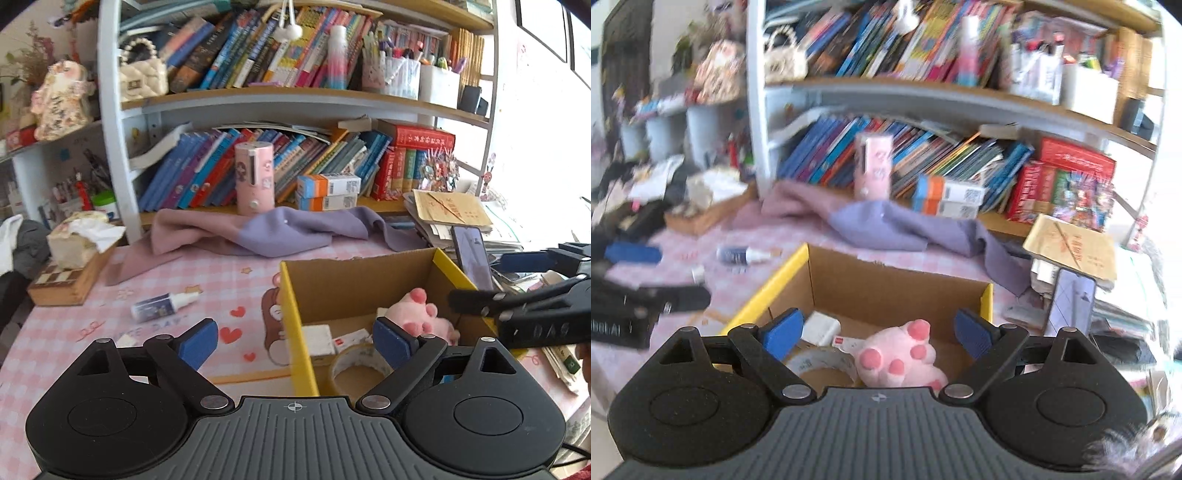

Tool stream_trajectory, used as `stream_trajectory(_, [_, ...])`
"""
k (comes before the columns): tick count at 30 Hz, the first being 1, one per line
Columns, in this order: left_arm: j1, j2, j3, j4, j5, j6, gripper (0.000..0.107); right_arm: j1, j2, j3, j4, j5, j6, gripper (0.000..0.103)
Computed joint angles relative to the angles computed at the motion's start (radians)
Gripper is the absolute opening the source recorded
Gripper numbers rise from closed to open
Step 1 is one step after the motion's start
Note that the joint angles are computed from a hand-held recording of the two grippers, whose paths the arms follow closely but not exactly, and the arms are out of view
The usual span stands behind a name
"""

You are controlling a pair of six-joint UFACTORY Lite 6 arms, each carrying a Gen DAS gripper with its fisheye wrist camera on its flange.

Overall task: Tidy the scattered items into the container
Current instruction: 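Withdraw both open tools from the yellow box back over the table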

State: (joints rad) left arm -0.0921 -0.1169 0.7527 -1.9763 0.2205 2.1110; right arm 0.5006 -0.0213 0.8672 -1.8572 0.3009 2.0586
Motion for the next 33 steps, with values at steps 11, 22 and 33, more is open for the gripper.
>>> stream_trajectory(11, [0.337,-0.213,-0.243,0.211,0.264,-0.042,0.094,0.442,-0.083,-0.149,0.33,0.528,0.076,0.089])
stream_trajectory(22, [0.8,-0.277,-0.325,0.584,0.611,-0.095,0.094,0.838,0.132,-0.019,0.631,0.817,0.229,0.089])
stream_trajectory(33, [1.122,-0.187,-0.294,0.785,0.803,0.025,0.094,1.005,0.334,0.195,0.775,0.858,0.3,0.09])
